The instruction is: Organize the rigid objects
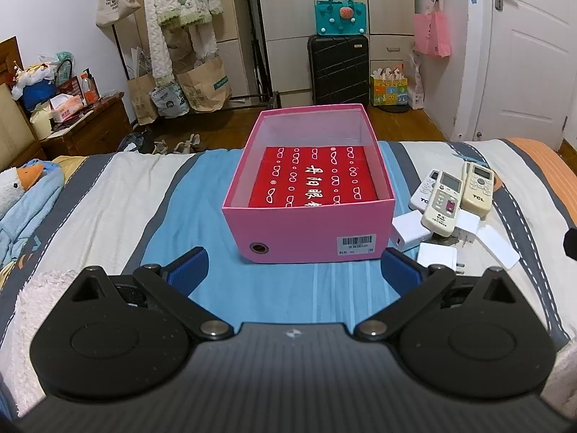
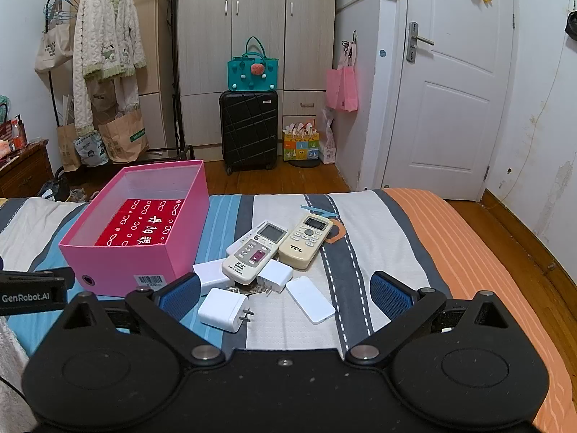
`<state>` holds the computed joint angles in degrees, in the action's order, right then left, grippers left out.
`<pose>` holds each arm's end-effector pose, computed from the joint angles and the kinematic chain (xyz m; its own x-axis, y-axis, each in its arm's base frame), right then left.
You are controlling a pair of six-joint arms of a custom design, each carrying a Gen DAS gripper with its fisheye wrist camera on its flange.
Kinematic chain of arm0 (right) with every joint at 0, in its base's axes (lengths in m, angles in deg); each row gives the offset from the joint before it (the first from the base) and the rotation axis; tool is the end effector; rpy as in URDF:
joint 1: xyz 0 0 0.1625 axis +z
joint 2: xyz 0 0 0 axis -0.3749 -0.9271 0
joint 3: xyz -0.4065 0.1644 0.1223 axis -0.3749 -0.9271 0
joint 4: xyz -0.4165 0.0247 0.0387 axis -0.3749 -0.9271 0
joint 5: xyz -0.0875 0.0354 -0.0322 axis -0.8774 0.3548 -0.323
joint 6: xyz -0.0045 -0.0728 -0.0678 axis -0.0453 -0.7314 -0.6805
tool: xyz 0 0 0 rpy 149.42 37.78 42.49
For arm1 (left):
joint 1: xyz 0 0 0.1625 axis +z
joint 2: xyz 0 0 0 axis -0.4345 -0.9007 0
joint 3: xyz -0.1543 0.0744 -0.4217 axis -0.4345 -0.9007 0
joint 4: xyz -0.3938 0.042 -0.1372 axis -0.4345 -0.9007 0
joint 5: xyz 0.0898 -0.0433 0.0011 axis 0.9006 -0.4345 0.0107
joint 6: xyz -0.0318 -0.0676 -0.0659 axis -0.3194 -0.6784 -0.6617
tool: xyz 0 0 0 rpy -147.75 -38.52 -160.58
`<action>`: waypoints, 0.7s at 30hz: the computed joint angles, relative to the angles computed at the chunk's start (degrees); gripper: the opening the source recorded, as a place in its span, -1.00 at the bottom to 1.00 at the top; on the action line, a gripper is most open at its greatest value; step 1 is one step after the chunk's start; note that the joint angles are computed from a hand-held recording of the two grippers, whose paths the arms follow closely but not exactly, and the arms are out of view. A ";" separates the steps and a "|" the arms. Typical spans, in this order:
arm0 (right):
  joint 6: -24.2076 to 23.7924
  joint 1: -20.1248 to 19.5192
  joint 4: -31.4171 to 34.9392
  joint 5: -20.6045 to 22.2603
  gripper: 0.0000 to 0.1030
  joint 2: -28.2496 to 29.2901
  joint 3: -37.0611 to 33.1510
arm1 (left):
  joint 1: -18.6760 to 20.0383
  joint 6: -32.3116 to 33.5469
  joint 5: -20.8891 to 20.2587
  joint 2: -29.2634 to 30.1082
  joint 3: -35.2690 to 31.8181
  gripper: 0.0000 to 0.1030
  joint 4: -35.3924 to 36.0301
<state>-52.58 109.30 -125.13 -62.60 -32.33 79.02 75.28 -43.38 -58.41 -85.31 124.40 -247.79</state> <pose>0.0664 -0.7403 0.2775 -0.6722 -0.1363 0.7277 -0.6487 0.5822 -0.4901 -0.3058 -0.7105 -0.0217 -0.6090 -0.2713 -0.7453 0.4707 0.6326 -0.6150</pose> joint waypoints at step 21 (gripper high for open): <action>0.00 0.02 0.40 -0.32 0.97 0.39 0.08 | 0.53 2.90 -2.31 -1.54 0.58 1.00 1.07</action>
